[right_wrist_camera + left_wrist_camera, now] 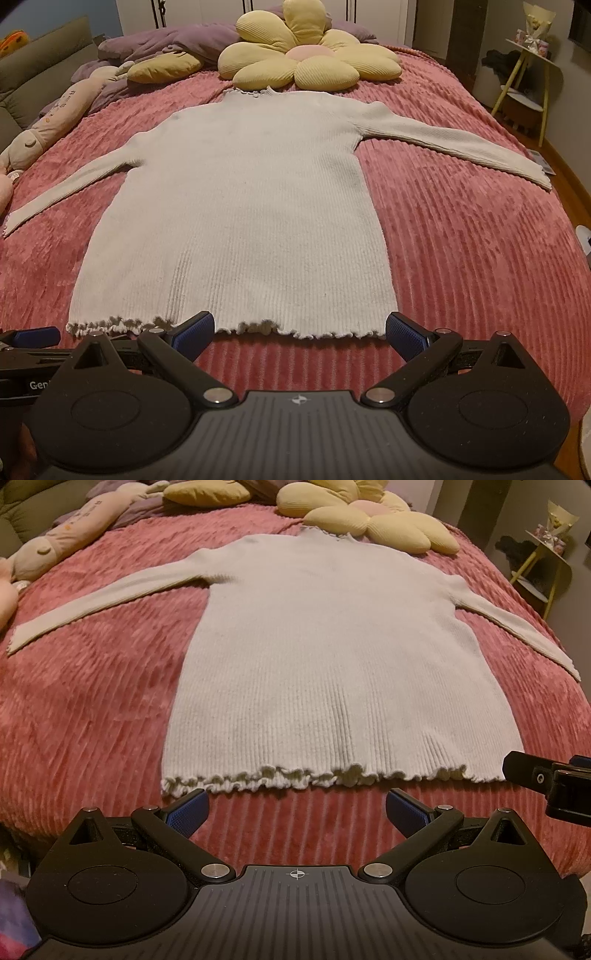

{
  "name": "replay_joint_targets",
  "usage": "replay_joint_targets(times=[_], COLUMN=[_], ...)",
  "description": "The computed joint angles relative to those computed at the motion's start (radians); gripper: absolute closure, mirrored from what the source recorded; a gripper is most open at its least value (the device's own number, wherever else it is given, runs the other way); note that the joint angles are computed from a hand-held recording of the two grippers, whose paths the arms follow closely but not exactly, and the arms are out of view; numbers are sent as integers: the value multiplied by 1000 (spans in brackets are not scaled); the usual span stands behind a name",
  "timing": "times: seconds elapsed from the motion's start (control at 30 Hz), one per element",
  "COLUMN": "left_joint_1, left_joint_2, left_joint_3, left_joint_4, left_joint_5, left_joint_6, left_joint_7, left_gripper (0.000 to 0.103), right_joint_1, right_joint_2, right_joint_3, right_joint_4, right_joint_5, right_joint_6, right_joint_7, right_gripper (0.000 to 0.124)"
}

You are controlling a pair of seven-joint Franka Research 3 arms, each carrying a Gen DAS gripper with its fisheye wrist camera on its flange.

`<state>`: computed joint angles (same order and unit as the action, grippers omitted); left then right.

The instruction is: Fold small clothes

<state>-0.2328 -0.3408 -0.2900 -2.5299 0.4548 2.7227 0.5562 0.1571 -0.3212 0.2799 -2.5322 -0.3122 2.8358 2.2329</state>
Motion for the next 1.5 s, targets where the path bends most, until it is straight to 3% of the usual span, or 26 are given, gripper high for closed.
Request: replay_joint_targets(times=[0.23,0.37,0.67,0.73,0.83,0.9,1.03,1.23,1.37,1.5], left_joint_1=[-3,-10,-16,-9,1,19,32,40,47,24], left_joint_2=[-2,1,9,12,16,28,49,71,87,133], left_joint_3=[4,12,20,13,5,-14,-25,-32,-28,-16], left_joint_4=[-3,-3,0,2,5,17,39,61,57,102], left_joint_5=[-8,-26,-58,-51,-29,16,74,173,203,168], left_joint_6=[0,4,16,16,20,8,5,25,77,19], left_joint_7=[1,14,28,23,16,-7,-37,-85,-130,-93], left_gripper=[0,0,0,0,0,0,0,0,0,0], right_joint_1=[0,13,-35,-74,-200,-231,-153,-122,-142,-75], right_joint_2=[3,1,2,-1,-12,-10,20,47,54,83], right_joint_3=[-2,-19,22,55,158,182,106,83,99,26], right_joint_4=[-5,-26,-53,-64,-97,-107,-105,-87,-85,-90], right_joint_5=[0,38,53,32,-25,-9,85,153,159,218], right_joint_6=[19,73,153,185,287,319,314,294,299,333], right_joint_7=[1,-20,-45,-26,26,18,-58,-129,-146,-212], right_gripper=[25,25,25,25,25,25,25,25,25,25])
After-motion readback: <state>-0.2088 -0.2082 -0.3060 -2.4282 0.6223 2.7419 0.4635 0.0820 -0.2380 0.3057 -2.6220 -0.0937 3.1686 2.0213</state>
